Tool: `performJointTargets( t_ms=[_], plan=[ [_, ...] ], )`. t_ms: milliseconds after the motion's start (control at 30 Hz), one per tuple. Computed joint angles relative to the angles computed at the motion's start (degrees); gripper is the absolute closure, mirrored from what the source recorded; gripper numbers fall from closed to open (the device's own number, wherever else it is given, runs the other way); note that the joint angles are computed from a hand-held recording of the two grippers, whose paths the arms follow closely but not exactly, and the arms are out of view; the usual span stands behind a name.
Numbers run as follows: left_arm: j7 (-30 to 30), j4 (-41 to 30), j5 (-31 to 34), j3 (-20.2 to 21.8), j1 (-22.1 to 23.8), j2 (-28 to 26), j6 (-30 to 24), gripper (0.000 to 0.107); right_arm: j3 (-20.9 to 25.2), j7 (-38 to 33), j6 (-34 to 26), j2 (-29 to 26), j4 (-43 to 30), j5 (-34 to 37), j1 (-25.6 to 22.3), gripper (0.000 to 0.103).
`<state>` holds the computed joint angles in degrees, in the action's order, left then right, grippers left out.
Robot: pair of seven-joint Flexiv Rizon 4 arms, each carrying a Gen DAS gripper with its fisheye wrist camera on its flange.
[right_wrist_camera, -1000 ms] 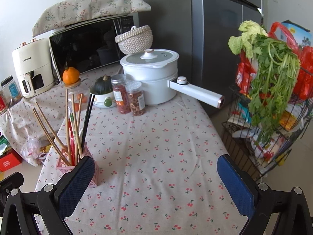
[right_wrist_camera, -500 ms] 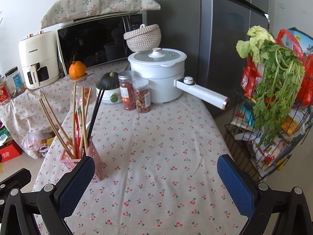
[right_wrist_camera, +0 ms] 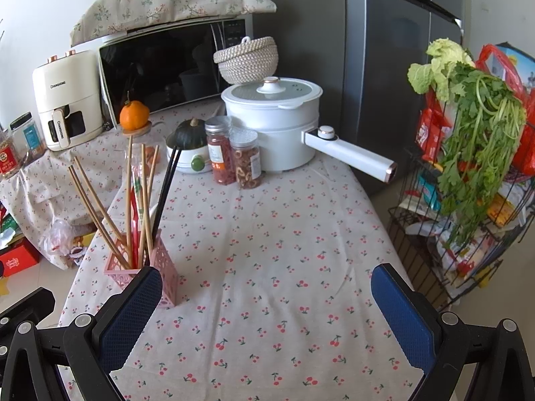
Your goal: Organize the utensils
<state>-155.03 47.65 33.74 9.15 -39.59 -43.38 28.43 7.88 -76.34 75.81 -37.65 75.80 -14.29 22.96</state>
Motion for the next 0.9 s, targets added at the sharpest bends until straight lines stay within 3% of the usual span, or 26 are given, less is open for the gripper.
performJointTargets(
  t_ms=[900],
  plan=[
    [-1.11, -2.28, 1.26, 0.21, -0.61, -0.58, -2.96, 0.004, 1.31, -1.4, -2.72, -1.05, -2.56, 2.52, -0.06, 0.0]
  ],
)
